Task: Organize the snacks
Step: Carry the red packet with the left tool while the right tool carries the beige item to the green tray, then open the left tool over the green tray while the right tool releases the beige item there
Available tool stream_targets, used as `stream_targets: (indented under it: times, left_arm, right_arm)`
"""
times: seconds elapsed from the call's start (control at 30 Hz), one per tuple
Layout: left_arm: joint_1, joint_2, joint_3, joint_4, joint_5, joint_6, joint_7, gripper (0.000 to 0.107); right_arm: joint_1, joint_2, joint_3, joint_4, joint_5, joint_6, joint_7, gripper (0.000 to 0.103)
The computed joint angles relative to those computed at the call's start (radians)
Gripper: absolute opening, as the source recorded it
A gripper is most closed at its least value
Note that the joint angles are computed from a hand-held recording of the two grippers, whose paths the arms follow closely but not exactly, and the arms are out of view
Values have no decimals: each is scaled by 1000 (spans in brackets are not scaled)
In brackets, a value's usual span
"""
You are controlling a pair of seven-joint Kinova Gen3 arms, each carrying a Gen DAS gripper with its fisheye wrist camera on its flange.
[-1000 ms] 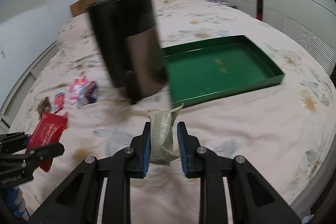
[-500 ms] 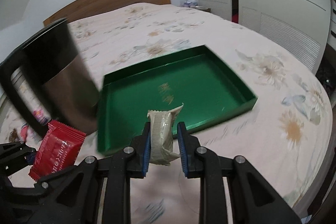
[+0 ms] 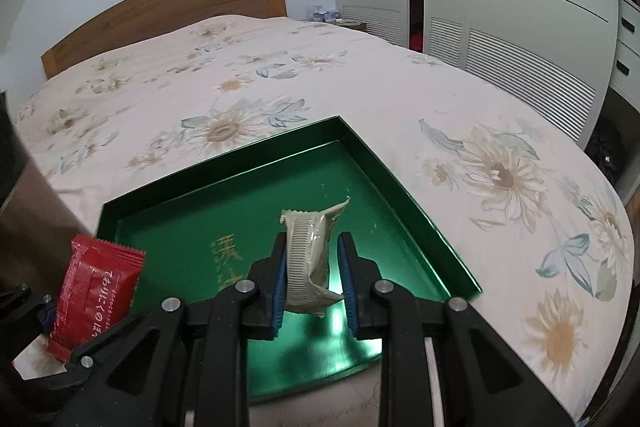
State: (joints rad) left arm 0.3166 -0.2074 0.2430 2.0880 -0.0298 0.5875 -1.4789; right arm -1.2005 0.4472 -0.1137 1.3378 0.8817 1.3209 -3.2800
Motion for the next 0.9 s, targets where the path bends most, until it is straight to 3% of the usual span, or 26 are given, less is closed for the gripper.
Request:
stream_targets:
  times: [0.17,0.47,0.9]
  left_arm:
    - [-20,66,31,9,-69,-39,89,30]
    - [16,115,-22,20,-8,-55,38,30]
    - [24,113,-8,28,-67,-74,75,32]
  right_arm:
    - [27,25,9,5,-17,-25,5,29]
    - [50,48,23,8,-70,-37,41,29]
    - [48,71,35,-26,-93,-7,93,37]
